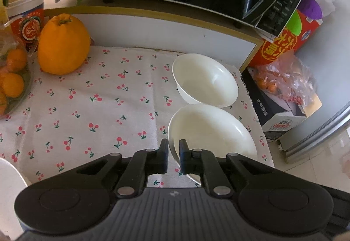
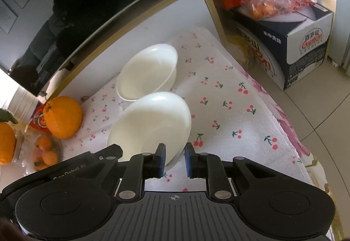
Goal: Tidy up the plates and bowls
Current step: 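Lift the bowl with both grippers and carry it toward the first bowl, then lower the bowl into the first bowl and open both grippers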
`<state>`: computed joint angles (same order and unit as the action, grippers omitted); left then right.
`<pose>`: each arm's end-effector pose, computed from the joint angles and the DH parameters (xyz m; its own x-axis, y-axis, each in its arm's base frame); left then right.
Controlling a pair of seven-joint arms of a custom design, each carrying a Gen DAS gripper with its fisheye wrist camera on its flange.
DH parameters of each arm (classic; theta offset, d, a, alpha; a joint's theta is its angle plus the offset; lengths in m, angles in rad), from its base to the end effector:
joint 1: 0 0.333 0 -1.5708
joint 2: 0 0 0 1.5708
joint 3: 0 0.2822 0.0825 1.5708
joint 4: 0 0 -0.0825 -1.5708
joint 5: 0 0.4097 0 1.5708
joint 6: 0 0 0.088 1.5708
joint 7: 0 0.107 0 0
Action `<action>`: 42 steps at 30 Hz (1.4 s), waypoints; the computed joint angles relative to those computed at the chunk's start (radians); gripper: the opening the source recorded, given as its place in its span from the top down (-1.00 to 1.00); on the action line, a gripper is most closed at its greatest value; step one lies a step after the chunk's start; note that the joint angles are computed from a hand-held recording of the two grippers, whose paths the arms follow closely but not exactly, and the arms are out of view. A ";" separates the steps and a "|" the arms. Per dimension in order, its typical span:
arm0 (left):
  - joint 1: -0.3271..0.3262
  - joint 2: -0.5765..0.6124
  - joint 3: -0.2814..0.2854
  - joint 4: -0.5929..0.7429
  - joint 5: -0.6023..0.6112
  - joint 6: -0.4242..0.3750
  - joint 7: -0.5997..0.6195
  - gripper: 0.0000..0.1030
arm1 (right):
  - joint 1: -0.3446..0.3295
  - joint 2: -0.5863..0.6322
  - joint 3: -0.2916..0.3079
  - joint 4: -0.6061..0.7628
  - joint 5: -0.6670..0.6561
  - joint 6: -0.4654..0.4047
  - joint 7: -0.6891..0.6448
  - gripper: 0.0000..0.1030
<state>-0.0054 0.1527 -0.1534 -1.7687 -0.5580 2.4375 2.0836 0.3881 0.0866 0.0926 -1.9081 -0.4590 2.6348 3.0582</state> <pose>0.6589 -0.1019 0.4880 -0.3918 -0.8808 0.2657 -0.7935 0.1773 -0.5822 0.5695 0.3079 0.4784 -0.4512 -0.7502 -0.4833 -0.6170 0.6535 -0.4385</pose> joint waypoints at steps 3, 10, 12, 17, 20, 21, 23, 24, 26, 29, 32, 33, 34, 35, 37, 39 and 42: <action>0.006 -0.016 0.002 -0.012 -0.019 0.000 0.014 0.83 | 0.003 -0.005 0.001 0.001 -0.009 0.003 0.006 0.65; 0.016 -0.075 0.014 -0.069 -0.082 0.026 0.072 0.82 | 0.018 0.000 0.008 0.031 -0.036 -0.017 0.025 0.65; 0.020 -0.089 0.021 -0.079 -0.103 0.027 0.087 0.82 | 0.024 -0.001 0.010 0.038 -0.047 -0.019 0.029 0.65; 0.033 -0.125 0.041 -0.109 -0.172 0.027 0.122 0.82 | 0.039 0.002 0.016 0.059 -0.075 -0.008 0.045 0.64; 0.043 -0.141 0.055 -0.122 -0.225 0.018 0.140 0.82 | 0.049 0.012 0.020 0.077 -0.084 -0.005 0.050 0.63; 0.047 -0.145 0.060 -0.125 -0.237 0.011 0.143 0.82 | 0.052 0.016 0.021 0.083 -0.082 -0.004 0.047 0.63; 0.054 -0.155 0.069 -0.133 -0.260 0.008 0.150 0.82 | 0.061 0.025 0.024 0.096 -0.082 -0.001 0.040 0.63; 0.057 -0.161 0.074 -0.138 -0.267 0.006 0.152 0.82 | 0.066 0.030 0.025 0.105 -0.084 -0.002 0.035 0.63; 0.066 -0.168 0.083 -0.146 -0.285 0.000 0.161 0.82 | 0.078 0.044 0.026 0.127 -0.093 -0.006 0.025 0.63; 0.080 -0.176 0.097 -0.152 -0.290 -0.013 0.156 0.82 | 0.098 0.070 0.026 0.164 -0.103 -0.010 0.019 0.63; 0.096 -0.187 0.110 -0.164 -0.296 -0.023 0.156 0.82 | 0.117 0.102 0.025 0.207 -0.103 -0.010 0.009 0.63; 0.101 -0.192 0.116 -0.170 -0.304 -0.025 0.163 0.82 | 0.126 0.110 0.024 0.219 -0.105 -0.013 0.005 0.63; 0.107 -0.194 0.120 -0.171 -0.307 -0.029 0.163 0.82 | 0.134 0.120 0.023 0.235 -0.107 -0.017 -0.001 0.63; 0.113 -0.194 0.125 -0.169 -0.306 -0.036 0.153 0.82 | 0.142 0.132 0.022 0.253 -0.111 -0.021 -0.008 0.63; 0.126 -0.188 0.133 -0.155 -0.292 -0.063 0.114 0.82 | 0.163 0.151 0.016 0.285 -0.127 -0.036 -0.007 0.62; 0.138 -0.189 0.138 -0.149 -0.282 -0.081 0.103 0.82 | 0.181 0.163 0.012 0.307 -0.140 -0.046 -0.009 0.62; 0.152 -0.196 0.145 -0.151 -0.252 -0.092 0.104 0.81 | 0.197 0.183 0.010 0.335 -0.140 -0.036 -0.020 0.62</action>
<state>0.1470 -0.0432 -0.0087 -1.9199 -0.8096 2.3457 2.1880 0.5853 0.2694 0.1025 -1.5729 -0.5990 2.5985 3.0381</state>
